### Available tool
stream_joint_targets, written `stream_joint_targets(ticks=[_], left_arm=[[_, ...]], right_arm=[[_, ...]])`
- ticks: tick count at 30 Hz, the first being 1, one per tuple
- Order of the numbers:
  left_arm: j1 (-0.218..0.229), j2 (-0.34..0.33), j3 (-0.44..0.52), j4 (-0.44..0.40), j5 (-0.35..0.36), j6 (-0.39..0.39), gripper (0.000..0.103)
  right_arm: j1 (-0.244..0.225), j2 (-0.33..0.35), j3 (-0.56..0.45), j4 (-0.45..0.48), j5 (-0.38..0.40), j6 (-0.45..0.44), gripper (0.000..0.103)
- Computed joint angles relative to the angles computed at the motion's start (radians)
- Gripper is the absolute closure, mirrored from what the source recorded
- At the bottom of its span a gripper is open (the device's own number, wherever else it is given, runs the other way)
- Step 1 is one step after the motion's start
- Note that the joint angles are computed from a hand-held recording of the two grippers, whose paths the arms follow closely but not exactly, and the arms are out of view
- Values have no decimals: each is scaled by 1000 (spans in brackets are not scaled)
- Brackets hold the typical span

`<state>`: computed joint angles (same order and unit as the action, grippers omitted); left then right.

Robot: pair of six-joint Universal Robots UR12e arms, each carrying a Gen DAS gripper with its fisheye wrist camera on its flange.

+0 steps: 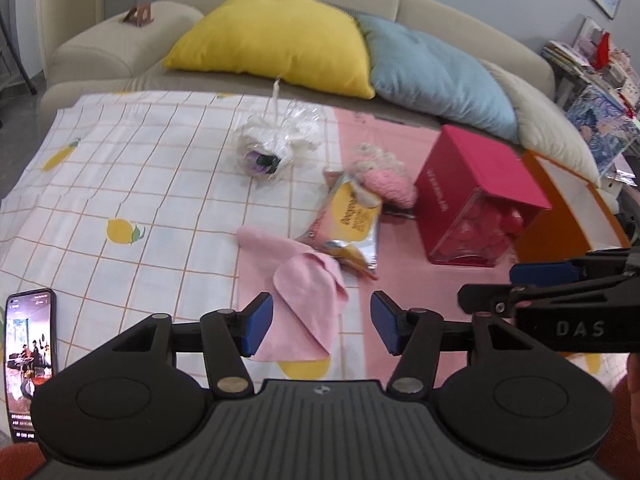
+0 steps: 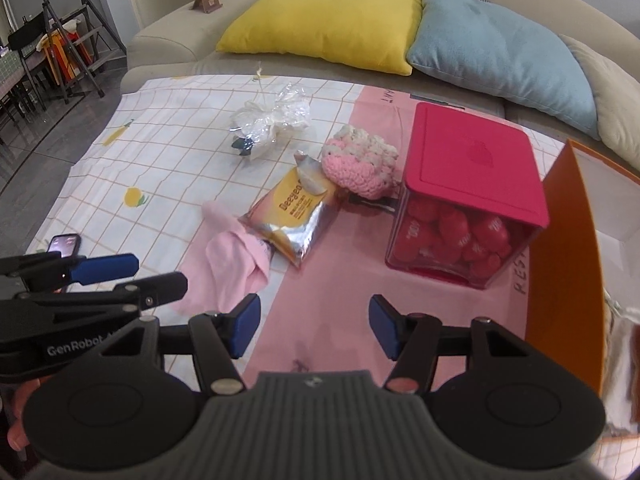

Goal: Organize soft objects
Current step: 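Move both tools back toward the pink cloth and Deeyeo packet, then grasp the pink cloth with the left tool while the right tool grasps the Deeyeo packet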

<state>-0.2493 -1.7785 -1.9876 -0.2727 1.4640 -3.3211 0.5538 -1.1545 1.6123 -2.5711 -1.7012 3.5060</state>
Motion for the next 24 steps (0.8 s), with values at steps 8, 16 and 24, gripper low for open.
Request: stream_joint_targets(ticks=[8,16,24], left_arm=[[27,-88,65,-55,-29,-98,22],[28,-151,86,-20,-42,-116,15],[8,-168,94,16,-31,-28,42]], right_arm=[[-23,66,-63,6,38,48,43],[-35,109,-101,27,80,134,41],[-49,122,-92,-30,110,221,37]])
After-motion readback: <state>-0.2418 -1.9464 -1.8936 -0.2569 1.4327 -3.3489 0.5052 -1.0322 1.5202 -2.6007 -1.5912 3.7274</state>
